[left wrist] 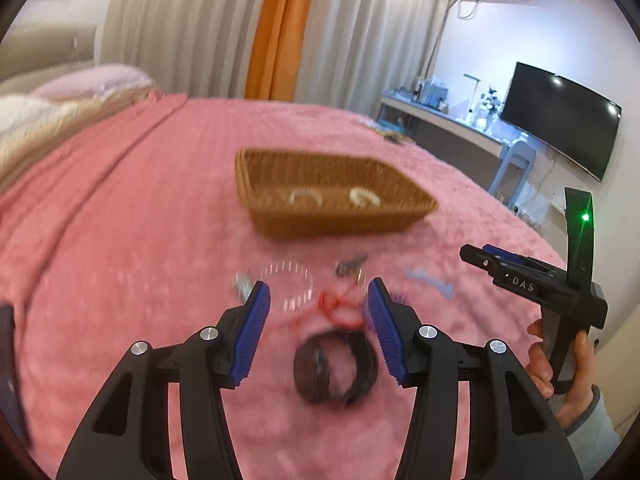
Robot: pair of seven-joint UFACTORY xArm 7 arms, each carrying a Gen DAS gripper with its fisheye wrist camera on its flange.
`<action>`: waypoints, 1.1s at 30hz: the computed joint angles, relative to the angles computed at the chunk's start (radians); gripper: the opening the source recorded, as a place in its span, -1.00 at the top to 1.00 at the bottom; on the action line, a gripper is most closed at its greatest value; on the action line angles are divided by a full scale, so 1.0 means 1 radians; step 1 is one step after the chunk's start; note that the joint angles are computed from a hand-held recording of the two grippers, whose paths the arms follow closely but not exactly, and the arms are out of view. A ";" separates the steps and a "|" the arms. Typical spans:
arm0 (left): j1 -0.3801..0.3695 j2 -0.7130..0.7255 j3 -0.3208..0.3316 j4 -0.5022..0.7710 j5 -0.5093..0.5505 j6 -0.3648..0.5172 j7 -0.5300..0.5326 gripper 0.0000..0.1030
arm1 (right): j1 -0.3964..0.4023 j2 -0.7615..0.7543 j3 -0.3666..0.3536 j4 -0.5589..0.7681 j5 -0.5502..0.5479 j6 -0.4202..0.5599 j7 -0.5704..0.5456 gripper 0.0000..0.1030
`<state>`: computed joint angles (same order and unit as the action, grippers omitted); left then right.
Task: Organize jewelry
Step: 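Grasp the blue hair clip with the right tool while the left tool grasps the black watch, then release the blue clip into the basket with the right tool while the left tool releases the watch there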
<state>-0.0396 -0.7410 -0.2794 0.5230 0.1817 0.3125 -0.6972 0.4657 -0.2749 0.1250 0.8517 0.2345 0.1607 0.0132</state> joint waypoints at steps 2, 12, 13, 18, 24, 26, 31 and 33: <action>-0.013 -0.002 0.005 -0.028 -0.012 -0.009 -0.009 0.04 | -0.044 0.014 0.041 0.008 -0.063 0.023 0.045 -0.05; -0.044 0.027 0.006 -0.072 -0.029 0.024 -0.035 0.04 | -0.075 0.124 0.091 0.106 -0.221 0.145 0.114 -0.04; -0.044 0.031 0.001 -0.073 -0.030 0.027 -0.044 0.04 | -0.067 0.134 0.085 0.119 -0.208 0.169 0.098 0.06; -0.054 0.054 0.009 -0.075 -0.033 0.027 -0.064 0.07 | -0.041 0.120 0.081 0.119 -0.172 0.210 0.033 0.59; -0.067 0.056 0.018 -0.074 -0.036 0.031 -0.068 0.07 | 0.016 0.066 0.064 0.089 -0.041 0.261 -0.063 0.62; -0.067 0.056 0.017 -0.075 -0.034 0.030 -0.072 0.07 | 0.004 0.057 0.077 0.085 -0.056 0.255 -0.039 0.62; -0.058 0.068 0.009 -0.066 -0.028 0.038 -0.087 0.07 | -0.020 0.101 0.085 0.135 -0.093 0.280 0.017 0.62; -0.056 0.078 0.011 -0.057 -0.029 0.044 -0.095 0.07 | -0.024 0.128 0.092 0.158 -0.113 0.287 0.036 0.62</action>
